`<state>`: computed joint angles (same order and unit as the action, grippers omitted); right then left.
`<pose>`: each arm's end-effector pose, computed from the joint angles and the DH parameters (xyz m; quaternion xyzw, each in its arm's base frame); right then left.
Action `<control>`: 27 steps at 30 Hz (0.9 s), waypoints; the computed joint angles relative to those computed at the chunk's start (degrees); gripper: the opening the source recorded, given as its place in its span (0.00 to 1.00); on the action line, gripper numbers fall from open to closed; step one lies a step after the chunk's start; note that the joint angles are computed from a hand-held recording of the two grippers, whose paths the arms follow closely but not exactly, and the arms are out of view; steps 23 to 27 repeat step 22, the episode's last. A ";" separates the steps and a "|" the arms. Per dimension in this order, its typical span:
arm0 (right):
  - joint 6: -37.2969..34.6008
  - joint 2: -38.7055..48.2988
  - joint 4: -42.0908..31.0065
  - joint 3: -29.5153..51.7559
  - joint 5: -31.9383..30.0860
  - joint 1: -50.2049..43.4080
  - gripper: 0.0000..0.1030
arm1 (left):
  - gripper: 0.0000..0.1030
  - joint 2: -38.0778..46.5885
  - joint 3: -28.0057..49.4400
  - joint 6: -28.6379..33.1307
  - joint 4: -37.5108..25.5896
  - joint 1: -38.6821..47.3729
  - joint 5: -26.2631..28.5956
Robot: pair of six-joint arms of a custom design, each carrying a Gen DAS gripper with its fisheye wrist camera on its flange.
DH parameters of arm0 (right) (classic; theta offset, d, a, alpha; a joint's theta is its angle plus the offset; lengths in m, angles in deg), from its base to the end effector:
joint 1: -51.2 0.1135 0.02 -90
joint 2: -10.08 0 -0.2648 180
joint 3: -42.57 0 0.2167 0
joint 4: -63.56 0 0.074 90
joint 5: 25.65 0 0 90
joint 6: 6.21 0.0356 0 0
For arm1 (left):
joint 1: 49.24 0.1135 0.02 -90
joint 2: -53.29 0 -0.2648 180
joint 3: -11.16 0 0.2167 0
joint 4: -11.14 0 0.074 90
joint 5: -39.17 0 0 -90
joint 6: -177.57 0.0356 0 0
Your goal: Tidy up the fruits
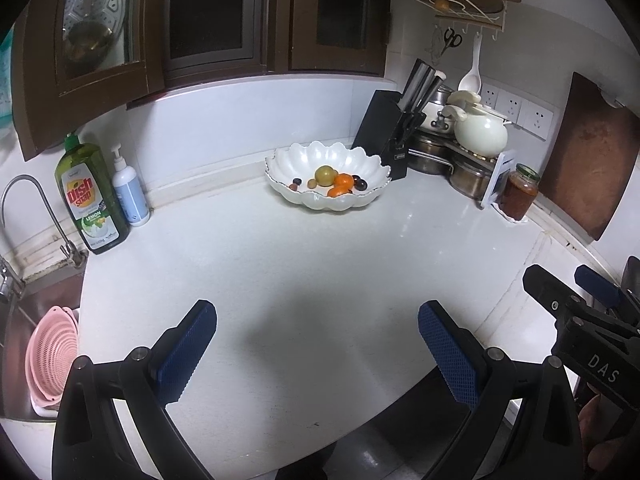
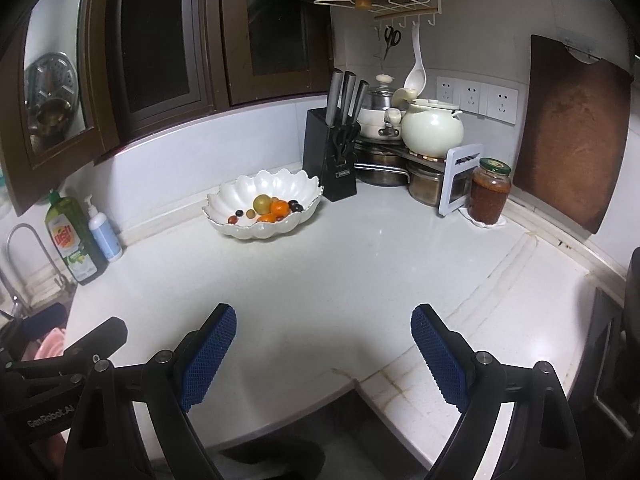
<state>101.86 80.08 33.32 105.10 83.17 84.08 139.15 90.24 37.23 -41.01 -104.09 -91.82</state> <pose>0.1990 0.1149 0.2683 -0.0427 0.8875 0.0545 0.4556 0.1735 -0.2058 0.2656 -0.0582 0.9055 0.0056 0.4204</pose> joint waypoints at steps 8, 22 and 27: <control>0.29 -0.24 -0.42 0.00 0.12 0.19 0.87 | 1.00 0.41 0.30 0.31 0.25 0.00 0.44; 0.46 -0.52 -0.41 -0.28 -0.65 -0.61 0.87 | 1.00 1.73 1.73 0.33 0.31 -0.90 0.27; 0.46 -0.52 -0.41 -0.28 -0.65 -0.61 0.87 | 1.00 1.73 1.73 0.33 0.31 -0.90 0.27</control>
